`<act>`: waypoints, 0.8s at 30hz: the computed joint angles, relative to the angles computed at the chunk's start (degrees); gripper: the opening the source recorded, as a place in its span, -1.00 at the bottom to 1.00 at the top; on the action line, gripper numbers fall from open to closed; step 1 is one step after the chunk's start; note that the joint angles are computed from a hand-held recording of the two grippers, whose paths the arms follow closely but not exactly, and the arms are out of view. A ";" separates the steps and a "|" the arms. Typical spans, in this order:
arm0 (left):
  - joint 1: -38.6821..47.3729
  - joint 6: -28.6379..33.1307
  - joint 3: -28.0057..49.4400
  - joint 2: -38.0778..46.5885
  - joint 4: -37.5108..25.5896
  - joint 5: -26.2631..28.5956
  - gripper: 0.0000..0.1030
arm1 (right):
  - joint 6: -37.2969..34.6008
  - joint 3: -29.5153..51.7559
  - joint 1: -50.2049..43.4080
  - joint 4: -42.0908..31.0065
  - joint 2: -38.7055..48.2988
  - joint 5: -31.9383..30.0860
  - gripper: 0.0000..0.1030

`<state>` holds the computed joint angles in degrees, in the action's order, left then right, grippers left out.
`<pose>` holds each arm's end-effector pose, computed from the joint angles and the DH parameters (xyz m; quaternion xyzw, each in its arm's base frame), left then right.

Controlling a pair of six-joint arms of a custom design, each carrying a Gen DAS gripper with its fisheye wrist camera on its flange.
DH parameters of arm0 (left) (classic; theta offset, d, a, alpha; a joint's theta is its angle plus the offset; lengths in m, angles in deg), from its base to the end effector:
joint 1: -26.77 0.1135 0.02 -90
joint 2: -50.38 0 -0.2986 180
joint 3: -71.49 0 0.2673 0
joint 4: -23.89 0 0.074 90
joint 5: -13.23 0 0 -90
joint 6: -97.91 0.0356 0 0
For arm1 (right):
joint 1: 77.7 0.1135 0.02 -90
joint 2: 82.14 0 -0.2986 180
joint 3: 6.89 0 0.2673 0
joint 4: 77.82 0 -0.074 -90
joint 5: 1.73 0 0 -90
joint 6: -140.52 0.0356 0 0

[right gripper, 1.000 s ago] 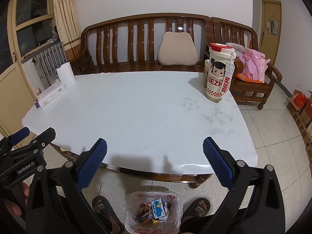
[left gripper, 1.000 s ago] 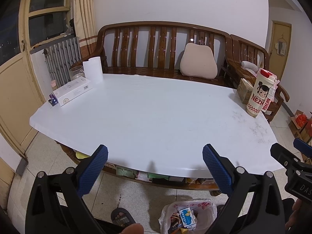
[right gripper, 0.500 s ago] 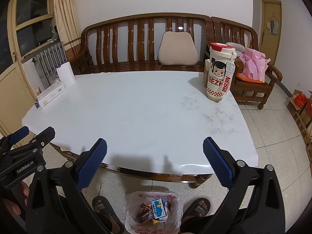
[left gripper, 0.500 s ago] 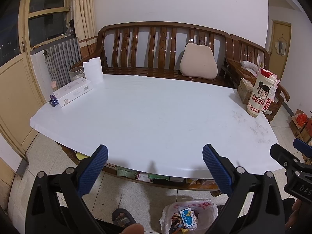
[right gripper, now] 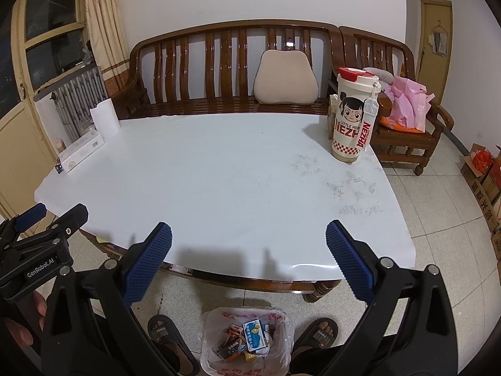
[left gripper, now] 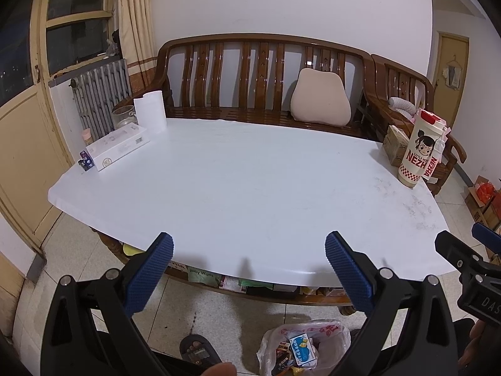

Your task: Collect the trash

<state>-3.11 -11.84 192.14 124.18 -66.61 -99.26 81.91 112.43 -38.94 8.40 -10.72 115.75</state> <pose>0.1775 -0.0863 0.5215 0.0032 0.9049 0.0007 0.4256 0.1487 0.0984 0.5191 0.0312 0.9041 0.0295 0.4251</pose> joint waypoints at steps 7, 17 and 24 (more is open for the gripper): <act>0.37 0.37 0.22 0.13 0.08 0.20 0.85 | 0.25 0.12 0.32 -0.15 0.18 0.10 0.87; 0.62 0.73 0.52 0.21 0.12 -0.11 0.85 | 0.30 0.10 0.54 -0.21 0.30 0.26 0.87; 0.58 0.96 -0.53 -0.39 0.87 -0.63 0.85 | 0.41 0.24 0.61 -0.32 0.39 0.25 0.87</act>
